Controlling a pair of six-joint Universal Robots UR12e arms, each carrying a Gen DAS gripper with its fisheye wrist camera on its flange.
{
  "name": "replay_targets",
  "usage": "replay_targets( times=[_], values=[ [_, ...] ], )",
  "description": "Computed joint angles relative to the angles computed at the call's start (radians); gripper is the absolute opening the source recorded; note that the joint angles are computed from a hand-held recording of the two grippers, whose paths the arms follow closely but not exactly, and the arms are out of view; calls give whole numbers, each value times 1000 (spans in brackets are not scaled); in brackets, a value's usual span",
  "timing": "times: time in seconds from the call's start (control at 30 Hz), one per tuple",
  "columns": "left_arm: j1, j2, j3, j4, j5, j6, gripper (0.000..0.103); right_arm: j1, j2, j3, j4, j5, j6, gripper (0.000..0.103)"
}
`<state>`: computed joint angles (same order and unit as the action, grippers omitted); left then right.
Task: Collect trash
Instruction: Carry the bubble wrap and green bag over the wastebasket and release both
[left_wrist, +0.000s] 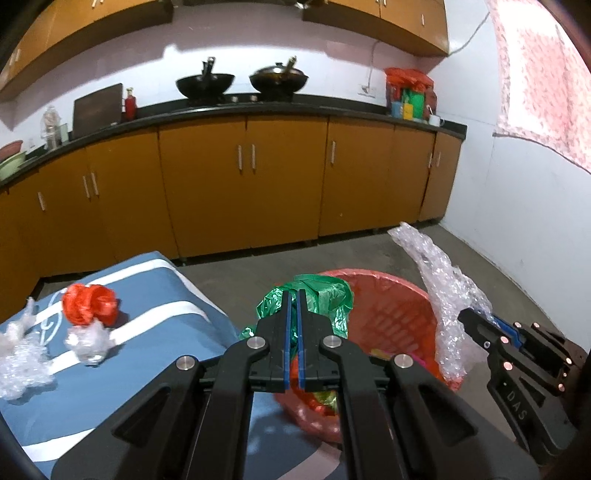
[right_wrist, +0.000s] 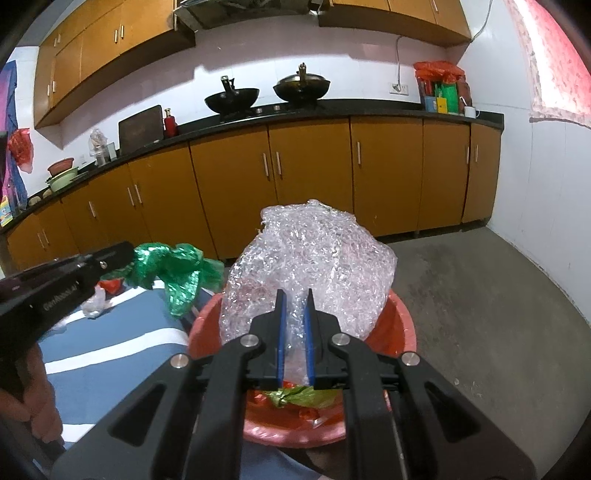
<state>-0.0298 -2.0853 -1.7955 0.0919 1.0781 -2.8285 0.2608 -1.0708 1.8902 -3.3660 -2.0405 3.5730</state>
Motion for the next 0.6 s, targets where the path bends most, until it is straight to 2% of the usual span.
replay_targets(
  times=[0.27, 0.33, 0.37, 0.43, 0.47, 0.5, 0.6],
  values=[
    [-30, -38, 34, -46, 1, 28, 2, -29, 25, -18, -5, 47, -18, 10],
    [-36, -46, 41, -53, 15, 36, 3, -36, 32, -21, -11, 67, -25, 13],
    [-37, -49, 44, -59, 15, 38, 6, -39, 34, -20, -15, 72, -27, 13],
    [-37, -53, 50, -79, 21, 38, 22, -47, 34, -13, -24, 90, -25, 28],
    [-35, -55, 50, -75, 24, 28, 45, -49, 34, -5, -34, 94, -19, 32],
    [-33, -57, 49, -64, 24, 16, 57, -51, 34, -1, -39, 97, -13, 36],
    [-29, -58, 49, -62, 36, 5, 57, -55, 30, 14, -51, 102, 13, 37]
  ],
)
